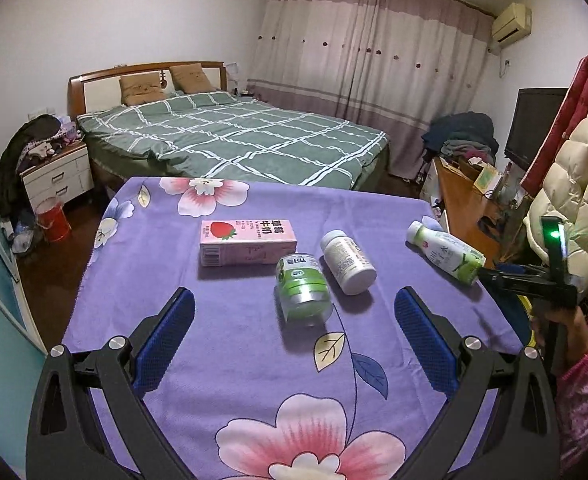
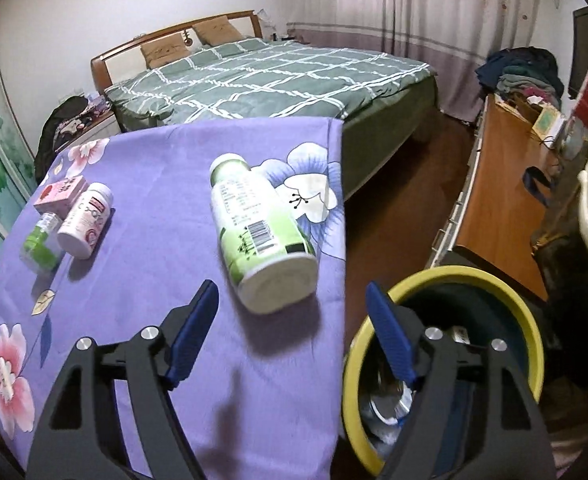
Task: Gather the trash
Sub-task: 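Grasp the green-labelled milk bottle with the right gripper, then lift the milk bottle off the table with the right gripper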
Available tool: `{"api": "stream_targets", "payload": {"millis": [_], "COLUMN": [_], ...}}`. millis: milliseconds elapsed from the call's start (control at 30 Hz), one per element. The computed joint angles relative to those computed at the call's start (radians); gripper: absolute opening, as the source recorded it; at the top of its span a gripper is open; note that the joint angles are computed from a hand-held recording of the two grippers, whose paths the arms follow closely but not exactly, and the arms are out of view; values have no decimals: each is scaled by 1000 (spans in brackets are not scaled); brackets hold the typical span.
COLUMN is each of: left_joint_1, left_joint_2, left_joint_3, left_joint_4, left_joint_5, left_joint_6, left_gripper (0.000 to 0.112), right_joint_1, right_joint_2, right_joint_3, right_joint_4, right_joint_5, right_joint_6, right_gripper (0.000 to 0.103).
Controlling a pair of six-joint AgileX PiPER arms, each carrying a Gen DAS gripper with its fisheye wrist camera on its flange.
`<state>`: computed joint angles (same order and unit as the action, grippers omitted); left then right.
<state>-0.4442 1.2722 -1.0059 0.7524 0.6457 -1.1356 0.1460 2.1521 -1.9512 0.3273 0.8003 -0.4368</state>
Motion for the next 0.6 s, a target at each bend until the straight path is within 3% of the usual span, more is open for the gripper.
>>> {"api": "stream_targets", "payload": {"millis": [333, 467, 600], "left_joint_1": [-11, -6, 2], "left_joint_2": [40, 45, 52], "left_joint_3": [-27, -25, -20], "left_joint_4": [2, 0, -3], "left_joint_5": [2, -5, -18], "left_joint_6": [-12, -15, -17], "left_gripper": [98, 98, 98], "right_joint_1": [14, 8, 7], "right_joint_2": [166, 207, 173], "right_joint_3": [-220, -286, -233], "right_joint_4": [37, 68, 93], "right_joint_5": [79, 127, 105], "right_joint_6": [-47, -52, -72], "right_gripper": [72, 63, 56]}}
